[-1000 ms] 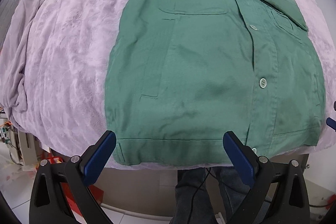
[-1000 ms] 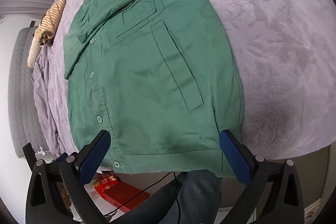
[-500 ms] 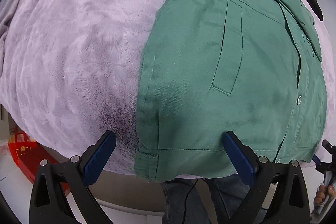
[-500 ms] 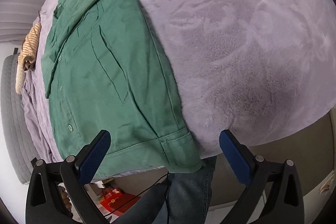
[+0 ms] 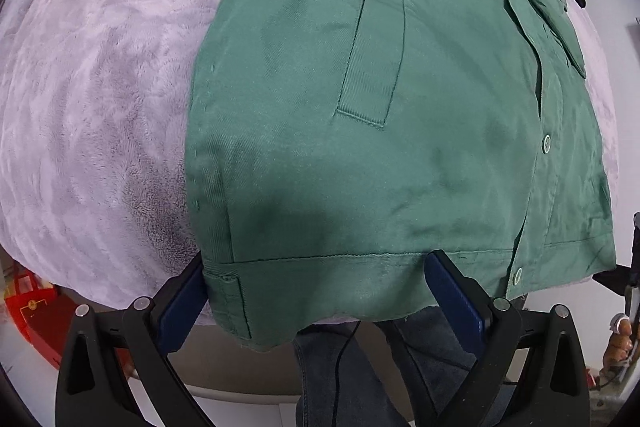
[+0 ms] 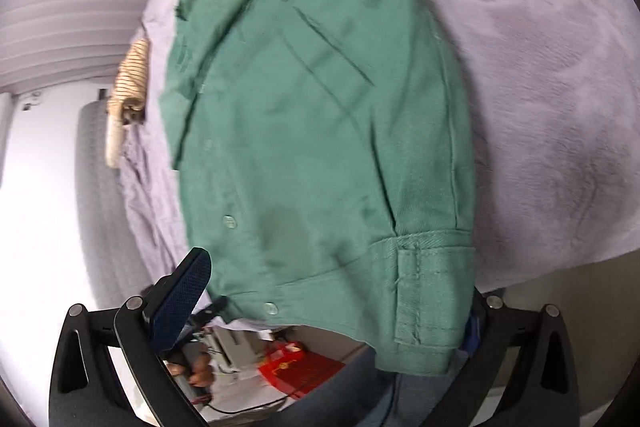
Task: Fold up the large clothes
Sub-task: 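Grasp the green jacket's hem at its two corners with both tools, then lift the gripped hem with both tools and fold it over onto the collar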
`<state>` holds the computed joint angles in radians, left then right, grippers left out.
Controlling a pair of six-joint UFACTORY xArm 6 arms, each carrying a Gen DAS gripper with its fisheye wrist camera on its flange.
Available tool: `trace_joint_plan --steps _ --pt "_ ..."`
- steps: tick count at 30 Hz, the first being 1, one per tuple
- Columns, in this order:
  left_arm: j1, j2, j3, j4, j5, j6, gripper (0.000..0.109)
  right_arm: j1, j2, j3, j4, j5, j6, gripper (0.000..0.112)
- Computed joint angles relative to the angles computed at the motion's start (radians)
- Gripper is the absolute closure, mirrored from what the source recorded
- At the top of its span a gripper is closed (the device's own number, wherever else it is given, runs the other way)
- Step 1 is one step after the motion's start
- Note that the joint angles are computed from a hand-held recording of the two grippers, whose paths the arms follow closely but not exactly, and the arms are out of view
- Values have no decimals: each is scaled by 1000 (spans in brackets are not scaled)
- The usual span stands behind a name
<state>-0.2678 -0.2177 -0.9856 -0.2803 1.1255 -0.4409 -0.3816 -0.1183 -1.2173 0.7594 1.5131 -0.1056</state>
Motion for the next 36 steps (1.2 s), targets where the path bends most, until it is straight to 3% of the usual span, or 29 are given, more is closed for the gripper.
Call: trace_joint_plan --steps 10,13,14,15,16,18,21,24,30,36 --pt "22 -45 66 -30 -48 7 11 -14 -18 50 -45 -29 77 10" --pt "45 -64 74 -41 -48 35 35 -24 -25 80 -27 -50 103 11" --pt "50 -70 74 -55 -47 49 49 -27 -27 89 -11 -53 108 15" --pt "56 -79 77 -81 -52 70 68 -30 -26 93 0 -51 111 33" --pt "63 -84 73 -106 -51 91 76 -33 -19 91 0 -44 105 65" --pt "73 -77 47 -108 -31 103 81 -29 -6 80 -3 -26 98 90" --pt "119 -97 36 -199 -22 129 83 -42 16 56 67 4 57 99" --pt "166 -103 -3 -281 -30 146 83 -59 50 9 202 41 32 100" --pt "204 31 -222 -307 -89 117 89 -8 227 -258 352 75 43 100" --pt "191 311 -591 -217 -123 54 89 59 567 -753 427 94 122 100"
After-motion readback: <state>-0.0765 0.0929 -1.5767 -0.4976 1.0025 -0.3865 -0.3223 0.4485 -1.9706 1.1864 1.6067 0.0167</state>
